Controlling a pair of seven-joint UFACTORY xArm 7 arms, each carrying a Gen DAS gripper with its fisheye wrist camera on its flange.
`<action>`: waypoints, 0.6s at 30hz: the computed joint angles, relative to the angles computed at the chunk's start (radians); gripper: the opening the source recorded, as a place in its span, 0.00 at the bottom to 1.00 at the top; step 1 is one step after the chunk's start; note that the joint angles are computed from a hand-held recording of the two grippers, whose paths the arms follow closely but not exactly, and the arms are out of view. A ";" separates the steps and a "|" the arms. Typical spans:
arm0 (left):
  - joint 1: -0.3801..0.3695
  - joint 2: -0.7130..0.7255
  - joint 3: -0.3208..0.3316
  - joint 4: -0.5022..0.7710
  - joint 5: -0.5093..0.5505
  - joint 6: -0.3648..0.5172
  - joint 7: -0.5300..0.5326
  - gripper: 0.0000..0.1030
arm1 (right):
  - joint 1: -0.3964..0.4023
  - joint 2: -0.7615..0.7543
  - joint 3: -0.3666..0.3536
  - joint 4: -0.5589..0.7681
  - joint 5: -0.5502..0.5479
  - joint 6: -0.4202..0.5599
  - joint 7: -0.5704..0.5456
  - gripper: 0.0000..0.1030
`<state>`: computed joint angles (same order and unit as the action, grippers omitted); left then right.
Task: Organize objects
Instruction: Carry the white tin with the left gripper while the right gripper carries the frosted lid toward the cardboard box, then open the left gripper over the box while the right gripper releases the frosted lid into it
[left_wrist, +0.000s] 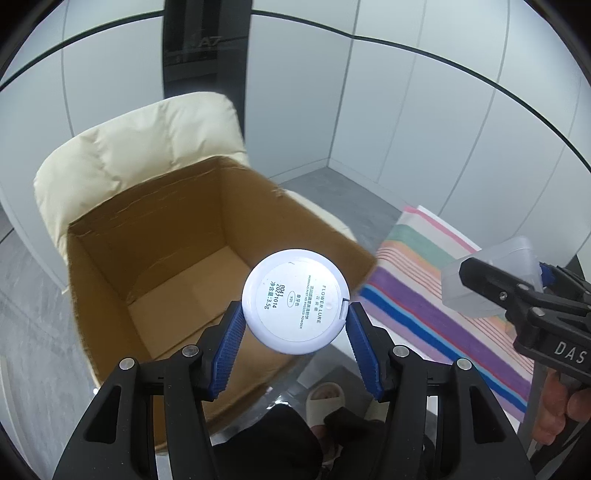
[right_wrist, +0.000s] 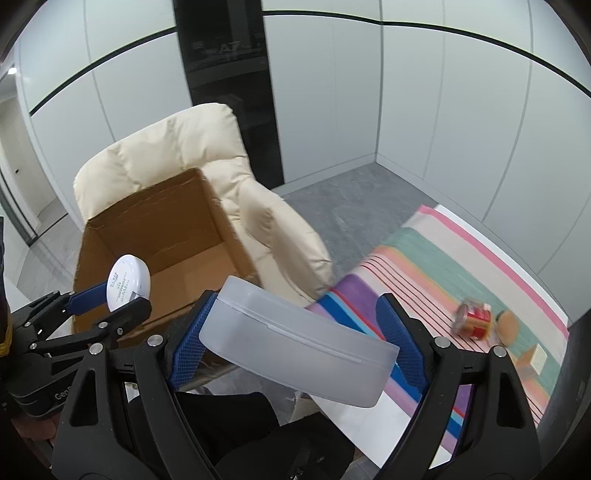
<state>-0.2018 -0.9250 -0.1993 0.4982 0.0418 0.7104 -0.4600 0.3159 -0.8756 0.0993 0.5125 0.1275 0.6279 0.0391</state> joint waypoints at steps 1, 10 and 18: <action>0.012 -0.007 -0.002 -0.002 0.005 0.012 -0.009 0.56 | 0.005 0.009 0.006 0.004 0.002 -0.007 0.002 0.86; 0.067 -0.100 0.037 -0.061 0.031 0.062 -0.003 0.56 | 0.068 0.112 0.054 0.064 0.013 -0.064 0.023 0.86; 0.126 -0.261 0.043 -0.116 0.071 0.113 0.020 1.00 | 0.125 0.229 0.099 0.130 0.010 -0.118 0.055 0.86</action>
<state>-0.0762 -1.1858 -0.1562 0.3825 0.1128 0.8235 -0.4401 0.4409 -0.6464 0.1982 0.6425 0.1372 0.5097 0.0943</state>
